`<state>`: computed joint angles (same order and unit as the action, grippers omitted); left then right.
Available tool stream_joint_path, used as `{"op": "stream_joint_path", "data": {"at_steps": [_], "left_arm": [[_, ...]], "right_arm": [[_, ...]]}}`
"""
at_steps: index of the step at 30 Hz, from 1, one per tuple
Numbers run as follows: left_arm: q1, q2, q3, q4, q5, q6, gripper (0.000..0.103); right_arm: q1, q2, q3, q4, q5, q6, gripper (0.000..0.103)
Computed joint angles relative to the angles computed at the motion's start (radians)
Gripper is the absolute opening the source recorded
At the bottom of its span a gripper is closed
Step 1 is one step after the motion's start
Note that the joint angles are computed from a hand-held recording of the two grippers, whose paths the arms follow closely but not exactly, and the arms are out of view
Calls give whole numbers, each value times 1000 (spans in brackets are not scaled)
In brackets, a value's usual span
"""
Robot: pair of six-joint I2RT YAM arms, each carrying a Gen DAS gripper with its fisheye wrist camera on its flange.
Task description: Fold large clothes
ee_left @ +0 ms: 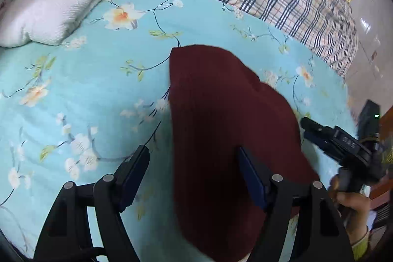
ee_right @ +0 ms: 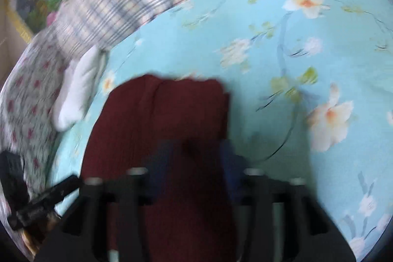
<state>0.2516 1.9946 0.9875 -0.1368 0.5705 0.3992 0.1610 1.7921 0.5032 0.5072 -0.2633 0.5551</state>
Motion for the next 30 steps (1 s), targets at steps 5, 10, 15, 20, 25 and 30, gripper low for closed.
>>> {"op": "stream_joint_path", "data": {"at_steps": [5, 10, 15, 20, 25, 30], "left_arm": [[-57, 110, 126, -93, -10, -30, 75], [-79, 80, 56, -19, -41, -1, 76], [-114, 119, 43, 48, -64, -19, 79], [-115, 117, 25, 82, -74, -6, 80], [-112, 112, 1, 122, -94, 18, 84], [-44, -19, -63, 45, -34, 80, 72]], "right_arm": [[-75, 248, 236, -102, -215, 3, 26], [-75, 151, 137, -7, -137, 13, 6], [-55, 218, 221, -123, -111, -44, 11], [-23, -67, 65, -112, 7, -67, 13], [91, 0, 117, -228, 13, -158, 12], [43, 132, 86, -34, -76, -111, 11]]}}
